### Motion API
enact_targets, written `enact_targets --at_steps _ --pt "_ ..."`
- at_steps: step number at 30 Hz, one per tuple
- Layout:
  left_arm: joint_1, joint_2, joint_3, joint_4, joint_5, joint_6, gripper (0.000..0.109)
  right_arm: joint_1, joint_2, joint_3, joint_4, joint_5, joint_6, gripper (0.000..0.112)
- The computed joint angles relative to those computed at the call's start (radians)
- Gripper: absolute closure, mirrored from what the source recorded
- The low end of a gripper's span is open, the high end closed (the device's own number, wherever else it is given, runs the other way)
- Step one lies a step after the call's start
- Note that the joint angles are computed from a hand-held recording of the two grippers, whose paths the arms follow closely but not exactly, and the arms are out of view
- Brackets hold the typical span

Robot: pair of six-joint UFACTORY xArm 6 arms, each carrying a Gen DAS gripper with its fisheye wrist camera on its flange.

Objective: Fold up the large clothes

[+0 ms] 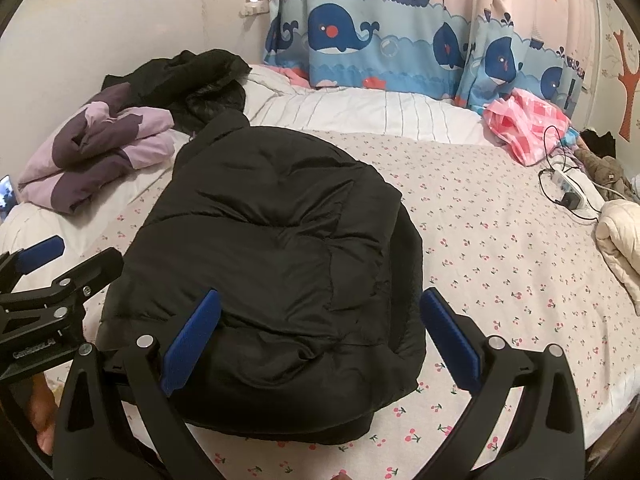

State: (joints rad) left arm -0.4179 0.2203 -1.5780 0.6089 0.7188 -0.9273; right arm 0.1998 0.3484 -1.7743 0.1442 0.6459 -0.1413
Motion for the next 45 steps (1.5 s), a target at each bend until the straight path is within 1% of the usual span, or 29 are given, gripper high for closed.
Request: enact_targets --at_steps 7,13,19,31,45 --pt "0.003 0.007 -0.009 -0.015 0.013 0.009 0.013 -0.002 0.019 -0.033 -0.006 0.037 0.006 0.016" --pt "0.012 0.018 -0.015 -0.088 0.006 0.052 0.013 0.000 0.020 -0.037 -0.009 0.044 0.004 0.016" --pt "0.013 0.019 -0.017 -0.087 0.009 0.051 0.013 0.000 0.020 -0.037 -0.008 0.045 0.003 0.016" --pt "0.005 0.031 -0.039 -0.068 0.047 0.056 0.013 -0.001 0.023 -0.036 0.000 0.044 -0.012 0.016" --pt "0.002 0.030 -0.043 -0.060 0.055 0.050 0.013 -0.001 0.026 -0.040 -0.001 0.046 -0.011 0.016"
